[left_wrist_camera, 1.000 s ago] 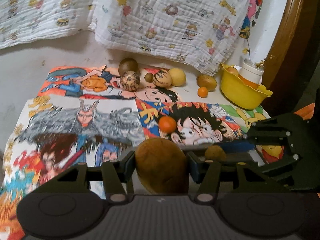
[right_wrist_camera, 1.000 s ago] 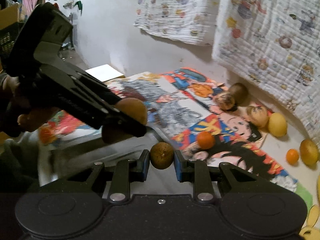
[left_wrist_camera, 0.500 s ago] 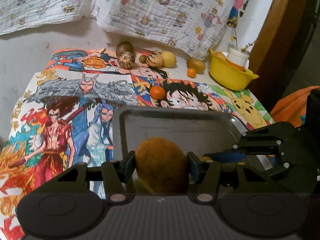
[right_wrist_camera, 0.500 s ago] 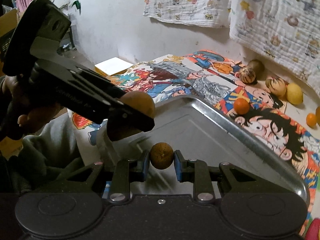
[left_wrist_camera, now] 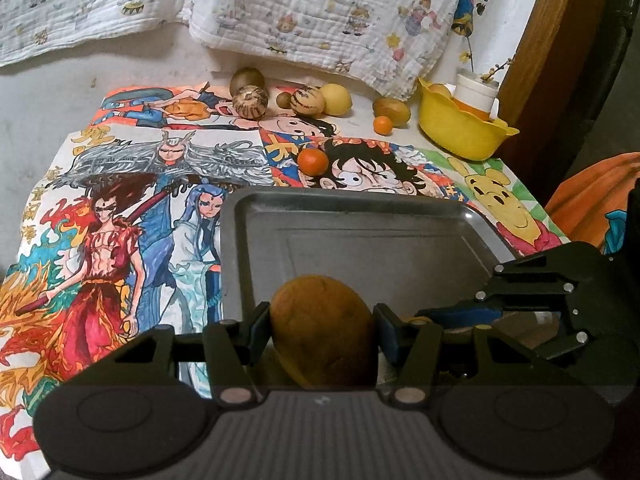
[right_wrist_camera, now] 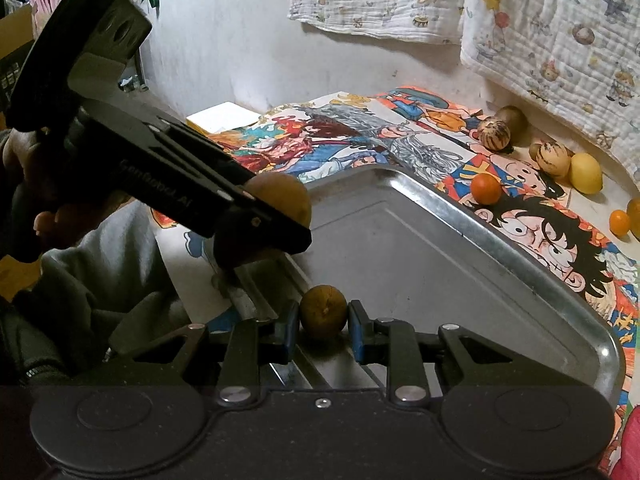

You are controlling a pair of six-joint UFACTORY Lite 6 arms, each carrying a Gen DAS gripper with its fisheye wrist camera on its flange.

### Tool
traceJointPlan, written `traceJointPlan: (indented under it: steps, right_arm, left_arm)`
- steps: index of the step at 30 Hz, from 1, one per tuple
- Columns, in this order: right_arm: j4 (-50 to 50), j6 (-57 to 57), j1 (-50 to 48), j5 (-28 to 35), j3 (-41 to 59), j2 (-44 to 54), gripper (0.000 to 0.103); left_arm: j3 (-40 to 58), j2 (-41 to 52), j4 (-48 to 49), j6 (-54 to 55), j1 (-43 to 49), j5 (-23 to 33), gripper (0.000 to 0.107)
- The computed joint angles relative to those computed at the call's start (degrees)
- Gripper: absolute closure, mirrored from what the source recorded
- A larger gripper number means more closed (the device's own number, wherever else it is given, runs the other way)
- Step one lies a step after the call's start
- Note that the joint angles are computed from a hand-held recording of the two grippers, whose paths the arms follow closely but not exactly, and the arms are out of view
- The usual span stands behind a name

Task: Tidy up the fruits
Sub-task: 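Carry both fruits over the metal tray and open both tools to release them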

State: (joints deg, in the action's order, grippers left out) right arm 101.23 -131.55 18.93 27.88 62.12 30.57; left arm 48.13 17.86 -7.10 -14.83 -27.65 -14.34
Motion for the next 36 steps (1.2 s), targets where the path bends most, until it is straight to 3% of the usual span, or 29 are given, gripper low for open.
traceJointPlan:
  steps: [16, 23, 29, 31, 33, 36]
  right_arm:
    - [4.1, -5.3, -0.4, 0.1, -1.8, -0.6, 0.074]
    - [8.0, -8.2, -0.2, -0.1, -3.7, -1.7, 0.068]
    - [12.2, -10.9, -1.6, 1.2, -7.6, -4.7, 0.055]
    - [12.2, -10.4, -2.6, 2.1, -8.9, -5.9, 0.041]
    - [11.1, -9.5, -3.6, 3.1, -10.3, -7.1, 0.033]
    - [13.5, -12.4, -3.8, 2.5, -12.7, -8.8, 0.032]
  left_arm:
    - [0.7, 2.1, -10.8, 9.9, -1.3, -1.6, 0.047]
    - [-3.1, -1.1, -16.6, 15.0, -3.1, -4.7, 0.035]
    - [-8.5, -5.9, -25.2, 22.5, -6.2, -8.4, 0.019]
    - [-9.9, -7.2, -27.9, 25.4, -7.1, -8.7, 0.015]
    - [-10.9, -8.1, -29.9, 27.7, -7.9, -8.8, 0.011]
    - [-12.0, -9.2, -34.0, 32.1, -8.7, -8.3, 0.009]
